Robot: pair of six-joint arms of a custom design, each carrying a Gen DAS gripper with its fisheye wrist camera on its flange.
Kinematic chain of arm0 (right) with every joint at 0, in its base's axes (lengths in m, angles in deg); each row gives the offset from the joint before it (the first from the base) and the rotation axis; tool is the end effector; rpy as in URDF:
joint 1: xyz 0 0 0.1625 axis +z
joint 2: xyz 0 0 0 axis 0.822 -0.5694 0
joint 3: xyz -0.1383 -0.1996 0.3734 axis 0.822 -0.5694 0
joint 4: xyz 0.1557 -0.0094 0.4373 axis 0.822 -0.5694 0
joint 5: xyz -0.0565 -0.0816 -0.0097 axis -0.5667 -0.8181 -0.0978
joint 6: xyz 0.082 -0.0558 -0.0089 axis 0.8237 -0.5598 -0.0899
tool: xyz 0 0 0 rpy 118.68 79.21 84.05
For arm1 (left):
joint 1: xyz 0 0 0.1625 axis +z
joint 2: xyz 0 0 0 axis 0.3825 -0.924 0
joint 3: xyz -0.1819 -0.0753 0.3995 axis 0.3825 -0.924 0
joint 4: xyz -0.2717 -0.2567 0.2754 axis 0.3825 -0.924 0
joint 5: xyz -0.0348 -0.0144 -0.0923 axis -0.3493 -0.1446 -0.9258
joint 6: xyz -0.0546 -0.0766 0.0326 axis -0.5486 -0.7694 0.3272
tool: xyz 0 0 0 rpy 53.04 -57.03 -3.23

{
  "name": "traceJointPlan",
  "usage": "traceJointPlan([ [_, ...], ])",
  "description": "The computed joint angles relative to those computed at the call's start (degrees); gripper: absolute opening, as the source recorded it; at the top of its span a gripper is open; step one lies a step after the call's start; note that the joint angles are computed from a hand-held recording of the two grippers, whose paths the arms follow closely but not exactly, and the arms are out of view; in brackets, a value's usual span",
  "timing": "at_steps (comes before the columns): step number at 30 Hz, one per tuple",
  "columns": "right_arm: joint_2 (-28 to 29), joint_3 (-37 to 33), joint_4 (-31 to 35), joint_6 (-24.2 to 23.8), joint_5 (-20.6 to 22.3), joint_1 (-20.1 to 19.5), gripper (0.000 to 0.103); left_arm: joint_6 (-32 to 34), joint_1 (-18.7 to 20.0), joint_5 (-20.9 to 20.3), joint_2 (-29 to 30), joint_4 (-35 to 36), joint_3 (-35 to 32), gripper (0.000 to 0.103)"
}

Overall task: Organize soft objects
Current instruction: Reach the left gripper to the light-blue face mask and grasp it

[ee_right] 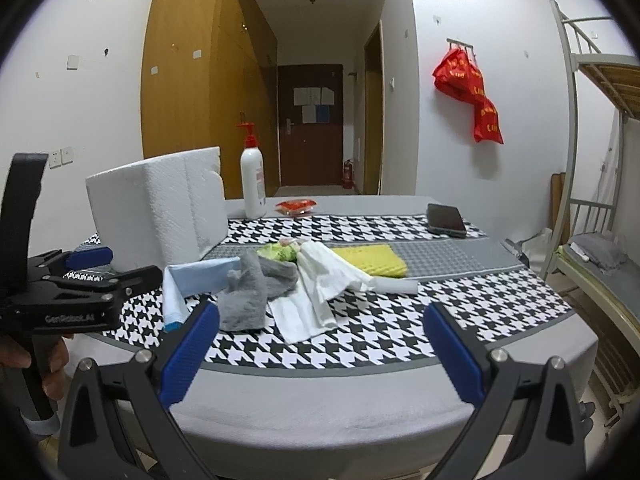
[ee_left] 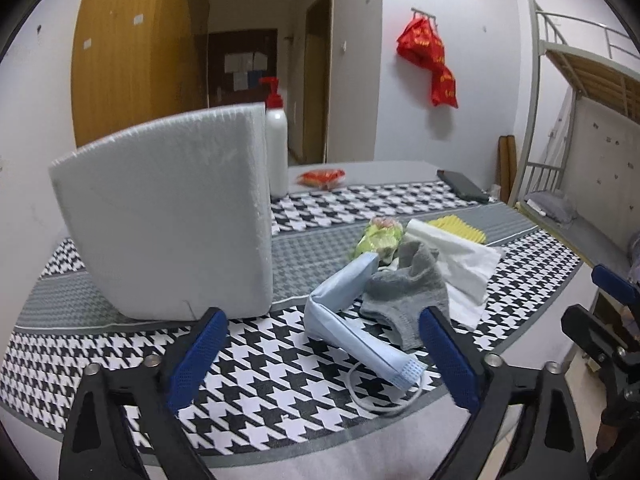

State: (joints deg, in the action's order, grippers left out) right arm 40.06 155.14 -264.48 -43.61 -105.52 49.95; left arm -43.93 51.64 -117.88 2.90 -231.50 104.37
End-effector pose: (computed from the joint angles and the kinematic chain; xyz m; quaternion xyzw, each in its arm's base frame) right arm 0.2307 -0.4733 -0.1031 0.3018 -0.7851 0.4746 0.2593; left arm 0.0418 -0.5333 0.1727 0.2115 0.8304 -0.4205 0.2982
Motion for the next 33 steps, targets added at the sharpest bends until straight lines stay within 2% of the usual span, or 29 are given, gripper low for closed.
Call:
traceJointPlan([
  [7,0.03,-1.09,2.61,0.62,0.45,-1.07,0.103,-1.74,1.07,1.53,1.27,4.42,-2.86,0.077],
  [12,-0.15,-1.84,4.51,1.31,1.61,-1.61,0.103,-1.69,1.12,4.40,2.39,6.76,-4.48,0.063],
  [17,-0.04,-2.42,5.77,1.51,2.45,-1.87,0.103,-2.38,1.37,5.72,2.53,9.12,-5.28,0.056],
  [22,0.08,-2.92,7.12,1.71,3.00,-2.12,0.103,-4.03,1.88,5.75,2.93,12.24,-7.02,0.045],
  [25,0.28,-3.41,7.86,1.57,3.03,-2.15,0.103,-4.71,2.18,6.27,3.21,13.85,-7.77,0.036],
  [27,0.29,-3.53,8.16,1.62,3.09,-2.16,0.103,-4.92,2.43,5.94,3.28,14.47,-7.97,0.026],
  [33,0.66,-4.55,10.67,1.74,3.30,-2.00,0.103,-3.76,3.12,3.89,2.77,13.72,-7.44,0.015],
])
